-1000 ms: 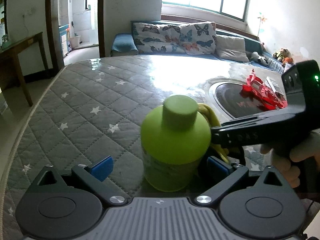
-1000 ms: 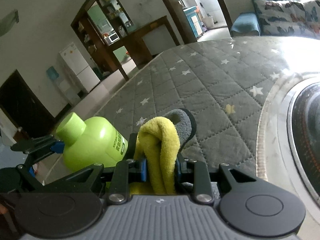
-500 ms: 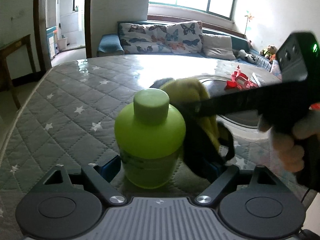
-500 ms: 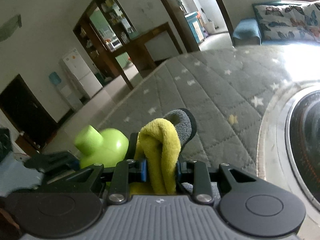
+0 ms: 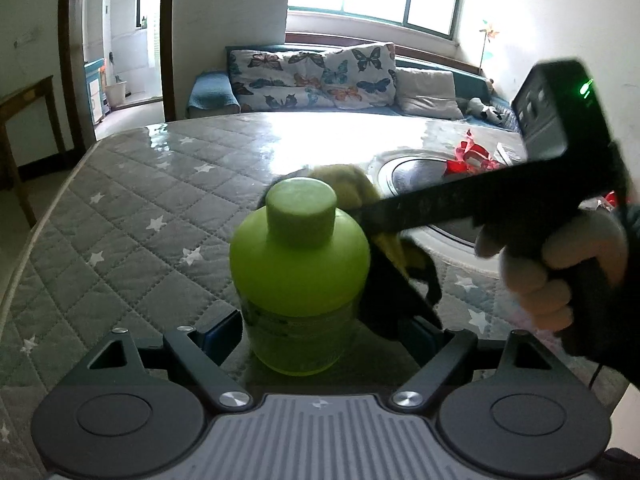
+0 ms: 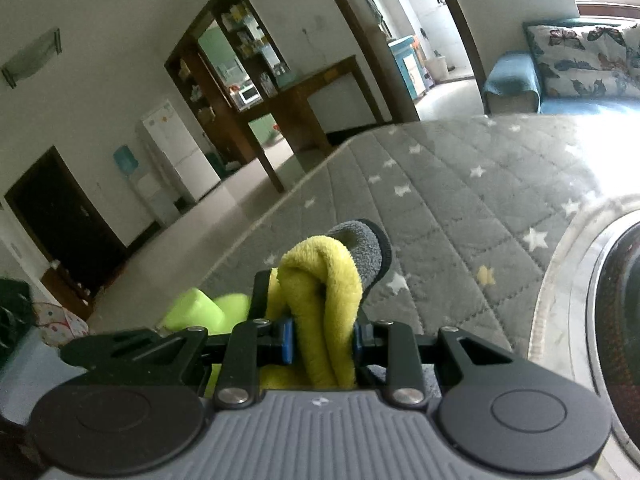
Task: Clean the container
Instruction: 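Rub the cloth around the green bottle's shoulder with the right tool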
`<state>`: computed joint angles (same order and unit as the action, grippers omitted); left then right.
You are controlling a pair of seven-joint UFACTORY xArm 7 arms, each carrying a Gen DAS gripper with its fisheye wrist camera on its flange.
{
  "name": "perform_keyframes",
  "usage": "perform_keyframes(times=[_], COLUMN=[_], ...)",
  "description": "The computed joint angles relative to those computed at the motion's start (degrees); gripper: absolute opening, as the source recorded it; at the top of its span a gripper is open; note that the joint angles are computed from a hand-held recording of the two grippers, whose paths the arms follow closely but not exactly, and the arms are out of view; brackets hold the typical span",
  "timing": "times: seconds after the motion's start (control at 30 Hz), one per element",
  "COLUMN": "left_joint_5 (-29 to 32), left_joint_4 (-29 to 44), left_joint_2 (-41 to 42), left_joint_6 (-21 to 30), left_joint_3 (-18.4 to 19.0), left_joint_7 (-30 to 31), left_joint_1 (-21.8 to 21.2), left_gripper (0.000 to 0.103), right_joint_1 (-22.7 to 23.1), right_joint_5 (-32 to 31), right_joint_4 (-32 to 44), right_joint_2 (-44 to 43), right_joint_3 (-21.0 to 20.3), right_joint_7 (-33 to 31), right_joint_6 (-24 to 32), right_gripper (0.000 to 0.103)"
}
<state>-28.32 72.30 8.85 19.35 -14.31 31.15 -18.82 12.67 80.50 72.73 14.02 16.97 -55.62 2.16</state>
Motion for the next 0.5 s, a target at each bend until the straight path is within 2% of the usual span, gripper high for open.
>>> perform_keyframes(times=[0.13,0.27,0.37,0.5], left_joint_5=[-1.26,-1.42,-1.27,-0.72], left_joint_4=[0.21,0.34,0.86,1.24], left_joint_2=[0.02,0.13,0.47,0.61], left_joint_6=[-0.12,0.31,0.79,0.99], left_joint_3=[-0.09,0.37,0.44,0.44], left_joint_7=[0.9,0.77,0.82,1.02], left_joint_1=[0.68,1.06,1.28,1.26], left_gripper=[0.087,0.087,0.087,0.087], right_joint_1=[-0.45,-2.5,-1.81,0.64], right_joint_5=[-2.3,3.29,7.44,8.78], right_joint_4=[-0.04,0.07,-0.04,-0.72], right_joint_2=[1.9,2.31,1.99,1.5], right_joint_3=[-0.08,1.03,-0.35,-2.2], right_joint_7=[3.82,-0.89,-4.0,-5.16], right_joint_6=[0.89,3.2,5.08,4.01], right_gripper=[0.027,0.027,0.027,0.026])
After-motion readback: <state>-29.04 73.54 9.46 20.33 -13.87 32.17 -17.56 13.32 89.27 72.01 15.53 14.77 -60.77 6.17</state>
